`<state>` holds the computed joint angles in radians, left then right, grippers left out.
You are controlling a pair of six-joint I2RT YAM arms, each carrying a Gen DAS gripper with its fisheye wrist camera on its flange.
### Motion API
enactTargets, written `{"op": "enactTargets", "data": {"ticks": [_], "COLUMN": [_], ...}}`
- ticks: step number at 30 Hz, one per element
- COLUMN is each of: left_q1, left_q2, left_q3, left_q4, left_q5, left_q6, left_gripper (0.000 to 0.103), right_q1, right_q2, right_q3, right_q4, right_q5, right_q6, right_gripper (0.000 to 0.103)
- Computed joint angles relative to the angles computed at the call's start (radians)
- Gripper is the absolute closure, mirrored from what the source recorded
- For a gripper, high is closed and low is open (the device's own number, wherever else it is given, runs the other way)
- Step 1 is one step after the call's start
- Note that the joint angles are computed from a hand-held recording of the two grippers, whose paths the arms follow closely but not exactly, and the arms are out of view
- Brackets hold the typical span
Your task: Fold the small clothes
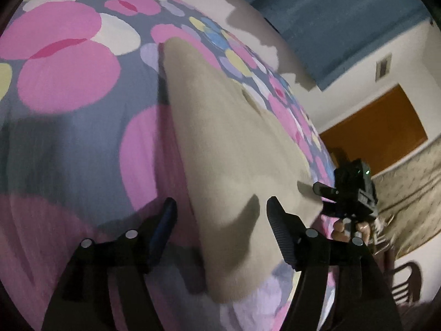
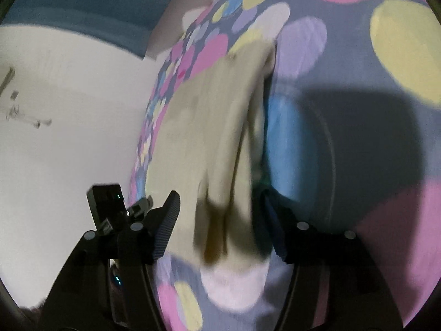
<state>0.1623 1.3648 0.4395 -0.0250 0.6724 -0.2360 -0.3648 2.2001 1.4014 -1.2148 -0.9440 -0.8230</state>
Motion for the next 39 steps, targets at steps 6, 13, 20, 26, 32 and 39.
{"op": "enactTargets", "data": {"ticks": [6,13,20,26,32,39], "left_q1": [-0.069,-0.113,-0.193,-0.207,-0.233,-0.252], "left_q2": [-0.060,-0.081,-0.122,-0.108,-0.137,-0.162], "left_q3": [-0.015,-0.037,-0.062,-0.060,-0.073,-0.078], "left_q4": [-0.019,-0.010,0.010,0.030,0.027,0.014], "left_q5": [-0.069,-0.165,-0.324,-0.351,-0.399,-0.436], "left_q6": [-0.045,-0.043,-0.009,-0.025,-0.041,-0.059], "left_gripper": [0.088,0.088,0.077,0.072,0.066,0.058], "right_q1": [0.032,-0.011,-0.017,-0.047,-0.054,-0.059], "right_q2": [-0.110,-0.061,-0.013,-0.027,-0.053,-0.075], "right_q3": [-0.123,-0.114,-0.081,-0.105,-0.126,-0.147], "right_q4": [0.092,0.064,0.039,0.032,0.058,0.087], "right_q5": [0.045,0.028,-0.025,-0.025,-0.021,-0.015], "right_q6": [0.037,0.020,0.024,0.008,0.030,0.058], "right_gripper": [0.088,0.088,0.085,0.083,0.079,0.075]}}
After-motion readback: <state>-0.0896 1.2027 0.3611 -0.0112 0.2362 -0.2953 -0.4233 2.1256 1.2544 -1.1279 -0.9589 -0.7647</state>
